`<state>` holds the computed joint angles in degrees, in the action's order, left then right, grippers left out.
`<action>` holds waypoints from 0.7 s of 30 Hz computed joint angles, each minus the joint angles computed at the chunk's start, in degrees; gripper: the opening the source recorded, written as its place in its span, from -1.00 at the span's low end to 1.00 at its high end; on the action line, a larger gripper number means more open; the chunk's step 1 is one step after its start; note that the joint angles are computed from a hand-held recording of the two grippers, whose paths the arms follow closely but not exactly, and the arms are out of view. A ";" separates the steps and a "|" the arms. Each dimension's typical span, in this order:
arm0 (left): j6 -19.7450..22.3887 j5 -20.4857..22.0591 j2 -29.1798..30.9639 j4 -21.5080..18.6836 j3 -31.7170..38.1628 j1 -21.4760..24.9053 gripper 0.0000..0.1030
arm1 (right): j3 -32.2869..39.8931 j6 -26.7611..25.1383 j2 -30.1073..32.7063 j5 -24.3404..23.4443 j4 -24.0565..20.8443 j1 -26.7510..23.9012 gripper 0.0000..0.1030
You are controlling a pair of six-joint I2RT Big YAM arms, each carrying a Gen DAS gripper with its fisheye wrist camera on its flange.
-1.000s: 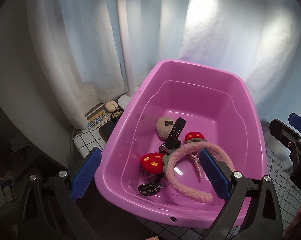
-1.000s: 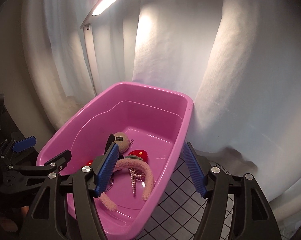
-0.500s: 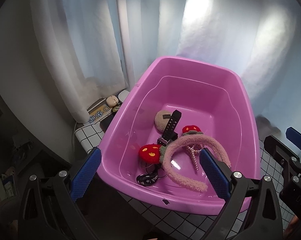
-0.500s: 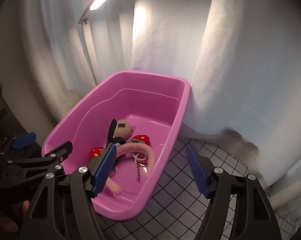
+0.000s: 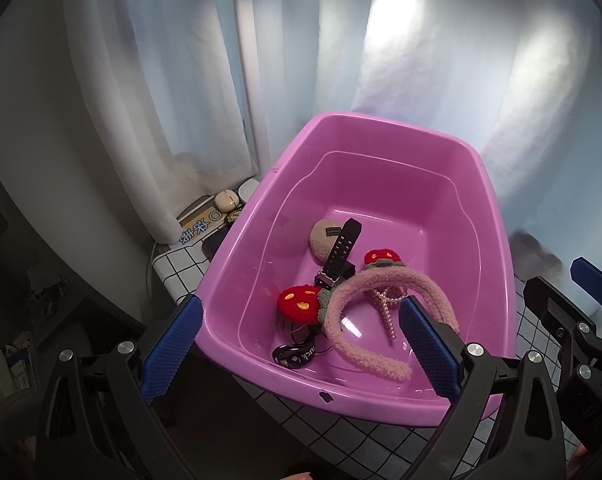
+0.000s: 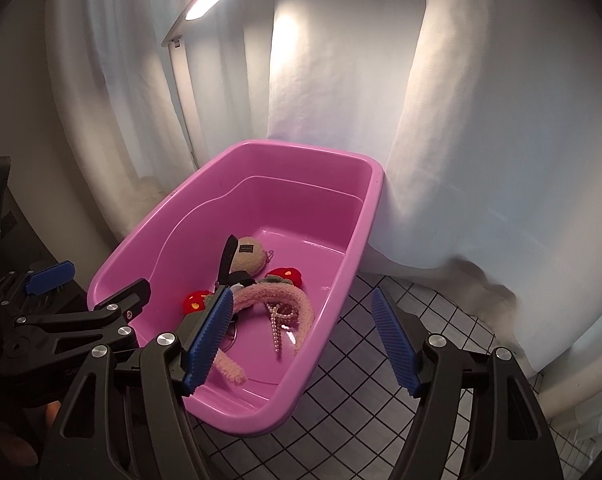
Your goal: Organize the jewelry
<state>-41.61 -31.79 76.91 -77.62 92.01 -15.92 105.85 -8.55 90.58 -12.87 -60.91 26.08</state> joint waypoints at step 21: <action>-1.01 -0.14 -0.24 -0.91 0.42 -0.57 0.88 | -0.50 -0.21 -0.63 -0.53 -0.40 -0.41 0.33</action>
